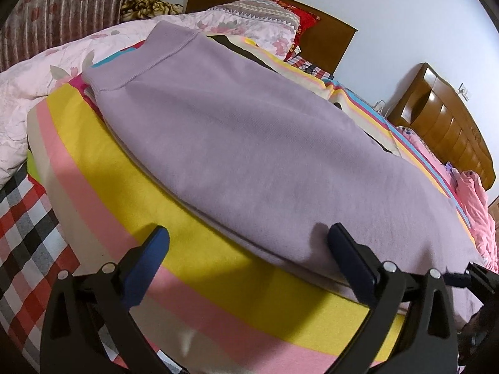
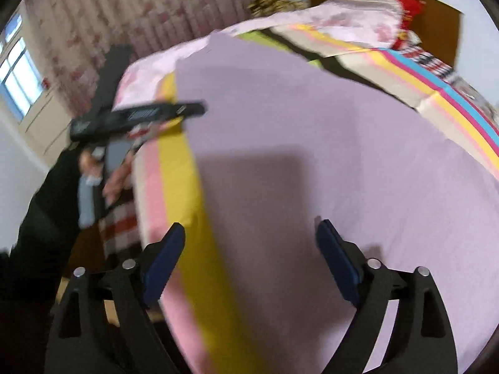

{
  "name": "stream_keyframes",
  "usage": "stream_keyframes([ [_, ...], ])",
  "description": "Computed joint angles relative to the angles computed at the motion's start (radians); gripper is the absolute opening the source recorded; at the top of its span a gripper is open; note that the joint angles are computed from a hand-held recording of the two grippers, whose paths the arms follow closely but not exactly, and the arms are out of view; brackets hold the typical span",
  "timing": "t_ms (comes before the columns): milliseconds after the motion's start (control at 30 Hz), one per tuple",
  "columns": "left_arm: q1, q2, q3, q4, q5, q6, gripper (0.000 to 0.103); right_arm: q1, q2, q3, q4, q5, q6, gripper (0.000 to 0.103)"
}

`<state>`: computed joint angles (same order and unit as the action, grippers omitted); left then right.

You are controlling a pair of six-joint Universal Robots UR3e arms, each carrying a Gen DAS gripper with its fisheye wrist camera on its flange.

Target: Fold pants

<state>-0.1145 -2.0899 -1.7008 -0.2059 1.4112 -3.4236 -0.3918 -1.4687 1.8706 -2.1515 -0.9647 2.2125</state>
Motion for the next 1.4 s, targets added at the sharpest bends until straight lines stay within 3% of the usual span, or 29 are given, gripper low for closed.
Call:
stream_keyframes([
  [100, 0.064, 0.053, -0.08, 0.085, -0.094, -0.05, 0.101, -0.041, -0.014, -0.04, 0.057, 0.031, -0.024, 0.085],
  [200, 0.302, 0.052, -0.209, 0.283, -0.42, -0.24, 0.099, -0.082, -0.007, -0.09, 0.035, 0.085, 0.045, 0.086],
  [233, 0.352, 0.026, -0.206, 0.301, -0.484, -0.273, 0.094, -0.082, -0.001, -0.099, 0.026, 0.096, 0.061, 0.086],
  [267, 0.388, -0.003, -0.185, 0.308, -0.523, -0.288, 0.083, -0.091, -0.002, -0.097, 0.02, 0.114, 0.07, 0.086],
  [533, 0.497, -0.229, 0.083, 0.311, -0.618, -0.365, 0.076, -0.02, 0.101, -0.096, -0.056, 0.059, 0.106, 0.086],
  [633, 0.49, -0.286, 0.189, 0.244, -0.625, -0.342, 0.07, -0.012, 0.099, -0.113, -0.034, 0.06, 0.101, 0.086],
  [667, 0.485, -0.295, 0.209, 0.227, -0.621, -0.326, 0.06, -0.009, 0.103, -0.136, -0.015, 0.08, 0.097, 0.086],
  [700, 0.477, -0.3, 0.23, 0.201, -0.609, -0.309, 0.041, -0.002, 0.111, -0.156, -0.012, 0.087, 0.104, 0.086],
  [733, 0.471, -0.305, 0.245, 0.177, -0.593, -0.287, 0.029, 0.005, 0.121, -0.174, -0.018, 0.097, 0.107, 0.086],
  [800, 0.477, -0.325, 0.234, 0.237, -0.605, -0.305, 0.02, 0.039, 0.145, -0.221, -0.053, 0.109, 0.138, 0.087],
  [900, 0.464, -0.29, 0.183, 0.29, -0.56, -0.308, 0.016, 0.093, 0.272, -0.385, -0.032, 0.124, 0.221, 0.087],
  [967, 0.434, -0.228, 0.15, 0.296, -0.487, -0.283, 0.015, 0.146, 0.372, -0.492, -0.057, 0.046, 0.309, 0.087],
  [1000, 0.422, -0.202, 0.145, 0.289, -0.457, -0.266, 0.014, 0.182, 0.416, -0.531, -0.076, -0.042, 0.326, 0.087],
  [1033, 0.403, -0.166, 0.142, 0.279, -0.423, -0.245, 0.014, 0.219, 0.443, -0.528, -0.124, -0.133, 0.336, 0.091],
  [1100, 0.377, -0.117, 0.152, 0.251, -0.386, -0.211, 0.014, 0.263, 0.431, -0.436, -0.282, -0.205, 0.293, 0.094],
  [1300, 0.201, 0.053, 0.229, 0.17, -0.241, -0.109, 0.014, 0.262, 0.409, -0.33, -0.419, -0.238, 0.318, 0.092],
  [1400, 0.034, 0.106, 0.323, 0.089, -0.145, 0.013, 0.014, 0.1, 0.21, -0.097, -0.503, -0.034, 0.37, 0.091],
])
